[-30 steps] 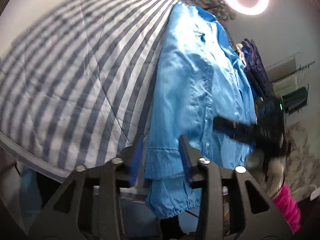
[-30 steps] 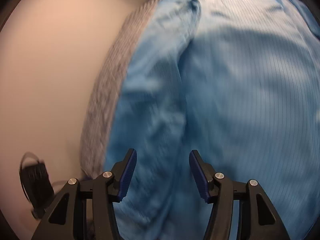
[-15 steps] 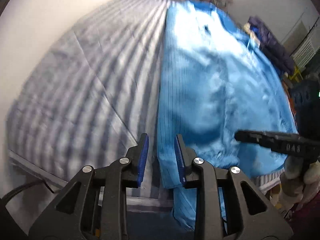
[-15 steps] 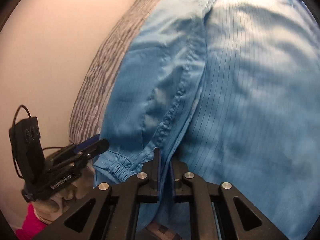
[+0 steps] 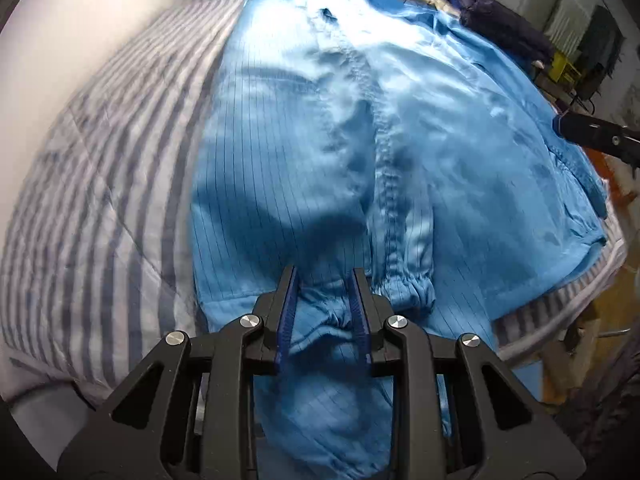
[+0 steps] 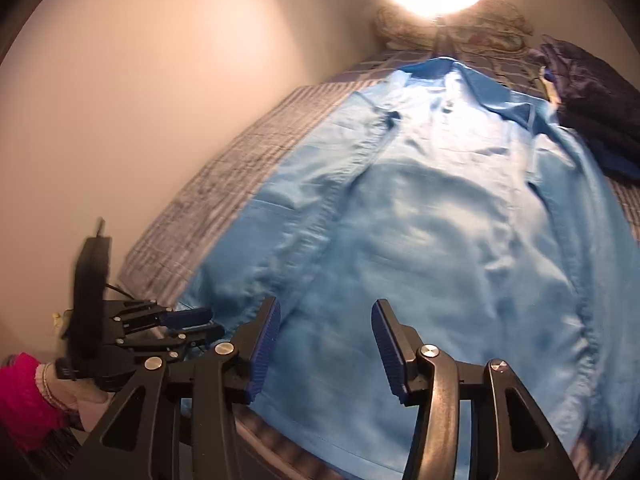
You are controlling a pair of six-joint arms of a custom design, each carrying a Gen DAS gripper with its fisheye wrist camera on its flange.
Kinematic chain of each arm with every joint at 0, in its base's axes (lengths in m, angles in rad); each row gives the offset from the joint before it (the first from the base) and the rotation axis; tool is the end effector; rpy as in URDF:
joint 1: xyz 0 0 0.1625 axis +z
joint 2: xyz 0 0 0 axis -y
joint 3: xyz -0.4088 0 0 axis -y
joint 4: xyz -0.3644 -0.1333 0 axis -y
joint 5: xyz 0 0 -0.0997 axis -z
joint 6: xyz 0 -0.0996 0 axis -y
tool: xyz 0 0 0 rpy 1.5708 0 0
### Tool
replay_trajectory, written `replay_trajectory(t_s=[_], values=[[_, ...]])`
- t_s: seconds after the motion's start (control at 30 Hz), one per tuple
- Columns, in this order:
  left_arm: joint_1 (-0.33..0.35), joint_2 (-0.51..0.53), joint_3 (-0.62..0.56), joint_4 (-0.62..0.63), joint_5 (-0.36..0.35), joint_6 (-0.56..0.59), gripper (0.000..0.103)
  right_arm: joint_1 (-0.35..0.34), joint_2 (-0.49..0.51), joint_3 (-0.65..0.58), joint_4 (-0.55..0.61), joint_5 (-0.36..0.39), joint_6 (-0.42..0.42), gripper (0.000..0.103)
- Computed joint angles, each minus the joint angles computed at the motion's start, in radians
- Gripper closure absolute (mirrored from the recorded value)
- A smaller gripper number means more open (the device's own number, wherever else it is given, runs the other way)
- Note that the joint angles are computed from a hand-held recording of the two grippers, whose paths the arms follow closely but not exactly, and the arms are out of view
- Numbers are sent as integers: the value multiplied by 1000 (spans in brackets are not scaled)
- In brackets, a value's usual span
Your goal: Fold large clothes
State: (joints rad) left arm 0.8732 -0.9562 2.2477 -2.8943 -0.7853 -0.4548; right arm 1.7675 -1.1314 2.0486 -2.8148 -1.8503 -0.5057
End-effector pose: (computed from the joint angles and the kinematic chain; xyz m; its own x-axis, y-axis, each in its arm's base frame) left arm -0.1253 -0.4666 0.0790 -0.7819 0.0559 -0.6209 0.3324 0.8800 -0.3392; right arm 0.2055 -0.4899 0.1845 -0.7501 -0.5383 0.3841 -0.6270 0.7636 -0.1543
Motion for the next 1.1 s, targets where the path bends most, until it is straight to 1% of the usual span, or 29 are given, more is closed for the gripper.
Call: replay_trajectory(t_s=[0.03, 0.1, 0.2, 0.3, 0.37, 0.43, 0.5, 0.53, 0.57, 0.67, 0.73, 0.8, 0.87, 0.93, 1.0, 1.1], values=[[-2, -8, -17, 50, -6, -12, 77, 1, -8, -3, 11, -13, -1, 52], [-7, -30, -28, 63, -27, -31, 77, -14, -33, -1, 13, -41, -19, 52], [-40, -76, -32, 32, -57, -62, 77, -49, -94, -3, 44, -37, -13, 52], [-84, -100, -52, -22, -78, -61, 77, -89, -143, -5, 40, -49, -1, 52], [-95, -89, -76, -74, -104, -55, 76, -115, -170, -6, 22, -72, 6, 52], [-103, -78, -111, -95, -131, -36, 76, -138, -191, -8, -1, -98, 6, 52], [-105, -58, -152, -98, -148, -20, 76, -178, -223, -20, -3, -106, 20, 52], [-103, -47, -171, -98, -159, -13, 76, -195, -236, -26, 7, -100, 33, 52], [-100, -37, -188, -101, -169, -11, 76, -227, -256, -41, 31, -82, 56, 52], [-102, -24, -209, -90, -199, -34, 76, -294, -284, -73, 57, -57, 89, 52], [-92, -1, -235, -79, -218, -34, 76, -330, -287, -94, 68, -47, 110, 52], [-89, 18, -254, -64, -235, -33, 76, -386, -294, -122, 108, -3, 149, 51], [-85, 38, -274, -51, -249, -29, 76, -416, -295, -136, 119, 9, 179, 51], [-84, 55, -285, -49, -259, -20, 76, -463, -293, -162, 150, 50, 227, 51], [-85, 67, -296, -43, -266, -13, 76, -495, -290, -178, 167, 76, 263, 51], [-79, 91, -318, -35, -278, -5, 76, -523, -282, -193, 186, 90, 281, 51]])
